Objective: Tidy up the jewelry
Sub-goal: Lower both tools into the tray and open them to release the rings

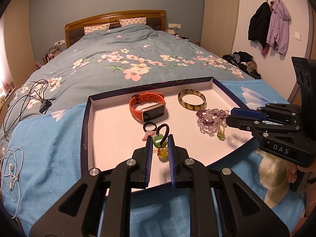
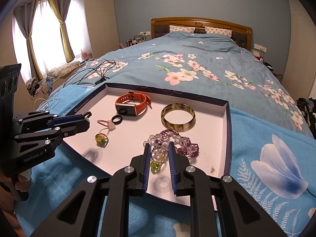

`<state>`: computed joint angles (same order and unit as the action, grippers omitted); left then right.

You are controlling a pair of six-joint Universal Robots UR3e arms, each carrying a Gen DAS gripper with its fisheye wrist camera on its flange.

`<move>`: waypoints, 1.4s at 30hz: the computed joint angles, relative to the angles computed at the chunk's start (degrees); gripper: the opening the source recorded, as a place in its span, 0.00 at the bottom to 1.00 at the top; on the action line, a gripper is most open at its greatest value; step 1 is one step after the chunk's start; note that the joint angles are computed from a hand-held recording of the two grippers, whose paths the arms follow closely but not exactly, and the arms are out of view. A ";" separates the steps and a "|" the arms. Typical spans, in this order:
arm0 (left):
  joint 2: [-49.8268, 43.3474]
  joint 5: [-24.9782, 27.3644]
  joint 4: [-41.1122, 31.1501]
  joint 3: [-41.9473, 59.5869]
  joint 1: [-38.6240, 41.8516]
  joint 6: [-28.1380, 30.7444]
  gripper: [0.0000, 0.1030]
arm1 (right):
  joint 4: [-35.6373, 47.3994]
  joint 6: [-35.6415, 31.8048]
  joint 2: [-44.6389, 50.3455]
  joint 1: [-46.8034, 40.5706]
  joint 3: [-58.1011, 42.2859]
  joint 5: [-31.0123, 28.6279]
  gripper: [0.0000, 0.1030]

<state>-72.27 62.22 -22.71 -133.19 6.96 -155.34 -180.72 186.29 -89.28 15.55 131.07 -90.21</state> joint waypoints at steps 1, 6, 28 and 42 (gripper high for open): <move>-0.27 0.17 0.21 0.01 -0.10 -0.06 0.15 | -0.08 -0.11 0.14 -0.22 0.05 0.17 0.16; -1.36 1.00 1.03 0.04 -0.73 -0.38 0.15 | 0.09 -0.19 0.28 -1.20 0.40 1.15 0.16; -4.17 3.66 1.29 1.80 -3.03 -2.20 0.15 | 2.73 0.32 2.86 -0.25 -3.06 -0.28 0.16; -7.75 5.57 1.87 3.54 -4.52 -3.27 0.15 | 4.16 0.62 4.65 0.27 -5.19 -1.15 0.16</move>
<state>-80.02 67.79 -20.84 -129.64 2.44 -158.61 -176.56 186.91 -84.63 15.82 125.88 -91.37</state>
